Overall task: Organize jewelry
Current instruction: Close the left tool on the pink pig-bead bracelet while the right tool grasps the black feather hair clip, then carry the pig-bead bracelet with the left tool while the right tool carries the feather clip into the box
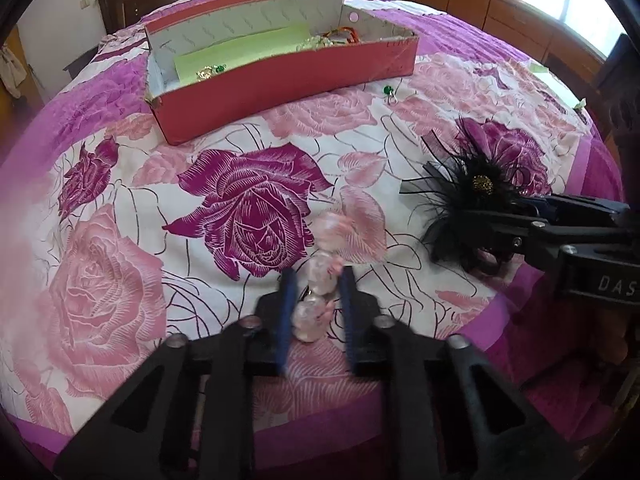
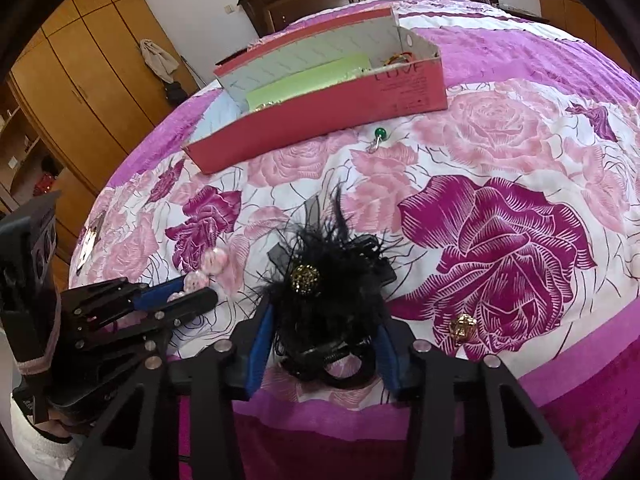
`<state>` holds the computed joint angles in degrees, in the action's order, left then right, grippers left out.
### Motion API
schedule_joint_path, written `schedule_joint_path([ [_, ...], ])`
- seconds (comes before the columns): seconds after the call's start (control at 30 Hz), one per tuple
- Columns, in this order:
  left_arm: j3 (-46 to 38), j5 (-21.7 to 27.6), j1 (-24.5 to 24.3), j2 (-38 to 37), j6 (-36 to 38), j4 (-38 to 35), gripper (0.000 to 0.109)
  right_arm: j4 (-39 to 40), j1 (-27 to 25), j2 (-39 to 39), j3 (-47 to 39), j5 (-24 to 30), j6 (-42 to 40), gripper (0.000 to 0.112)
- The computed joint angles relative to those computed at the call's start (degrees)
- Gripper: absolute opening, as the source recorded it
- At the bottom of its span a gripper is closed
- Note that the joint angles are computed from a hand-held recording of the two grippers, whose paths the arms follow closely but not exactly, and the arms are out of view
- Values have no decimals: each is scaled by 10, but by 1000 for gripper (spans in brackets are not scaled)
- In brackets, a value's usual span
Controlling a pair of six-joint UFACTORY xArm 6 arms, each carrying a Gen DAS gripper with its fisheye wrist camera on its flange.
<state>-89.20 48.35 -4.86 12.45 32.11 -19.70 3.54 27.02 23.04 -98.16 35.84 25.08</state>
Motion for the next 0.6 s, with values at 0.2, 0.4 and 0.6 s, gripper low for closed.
schedule_joint_path([
  [0.2,5,-7,3,-7,-2,-15,10,-1,-1,-14,19,-22,4,43],
  [0.4,8,-15,10,-16,-11,-41,9,-8,-3,-34,45,-55,17,43],
  [0.6,10,-28,15,-24,-19,-66,9,-17,-4,-51,65,-89,26,43],
])
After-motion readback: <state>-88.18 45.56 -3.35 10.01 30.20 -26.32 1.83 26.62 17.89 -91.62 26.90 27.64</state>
